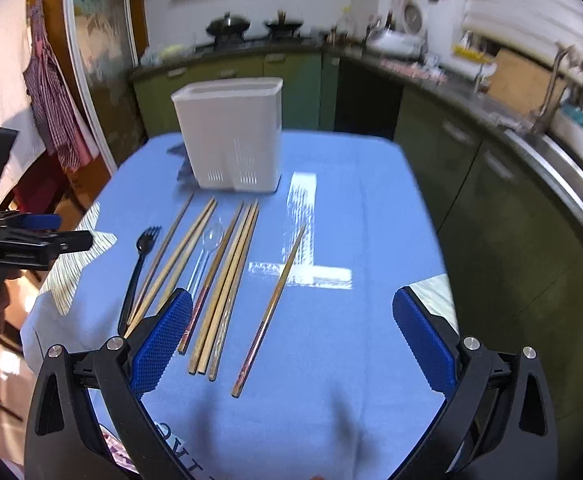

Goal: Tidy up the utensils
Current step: 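Lower the left gripper onto the black fork and close on its handle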

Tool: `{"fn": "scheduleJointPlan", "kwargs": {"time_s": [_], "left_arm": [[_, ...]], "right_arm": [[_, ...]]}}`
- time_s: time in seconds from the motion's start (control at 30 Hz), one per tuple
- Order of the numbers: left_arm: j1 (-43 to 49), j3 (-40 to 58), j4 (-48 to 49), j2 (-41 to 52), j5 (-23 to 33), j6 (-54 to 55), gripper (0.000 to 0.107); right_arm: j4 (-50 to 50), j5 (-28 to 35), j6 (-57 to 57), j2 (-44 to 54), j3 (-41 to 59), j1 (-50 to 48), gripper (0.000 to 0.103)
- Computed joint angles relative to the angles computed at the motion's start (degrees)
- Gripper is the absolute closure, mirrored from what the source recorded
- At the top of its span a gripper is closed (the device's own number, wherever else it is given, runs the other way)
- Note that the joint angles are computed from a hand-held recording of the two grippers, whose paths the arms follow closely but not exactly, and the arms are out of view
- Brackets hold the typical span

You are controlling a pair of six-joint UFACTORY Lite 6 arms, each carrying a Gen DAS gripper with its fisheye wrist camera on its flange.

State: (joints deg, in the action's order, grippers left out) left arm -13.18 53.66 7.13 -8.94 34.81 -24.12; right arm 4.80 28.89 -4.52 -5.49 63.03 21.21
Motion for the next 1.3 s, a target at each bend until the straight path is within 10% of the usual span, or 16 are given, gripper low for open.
{"fn": "scheduleJointPlan", "kwargs": {"time_s": [0.13, 0.5, 1.3], "left_arm": [[1.3, 6.2, -3.5, 10.5, 2.1, 2.1, 0.043], [-0.2, 13.4, -0.7, 21.3, 6.0, -5.9, 0.073], [-3.2, 21.2, -3.8, 28.1, 7.4, -7.7, 0.074]], "right_arm": [[5.9, 1.8, -5.7, 9.3, 7.4, -1.4, 0.004], [11.9, 4.0, -11.3, 16.7, 13.6, -3.5, 0.004], [19.3, 2.8, -21.0, 15.5, 9.5, -8.9, 0.004]]}}
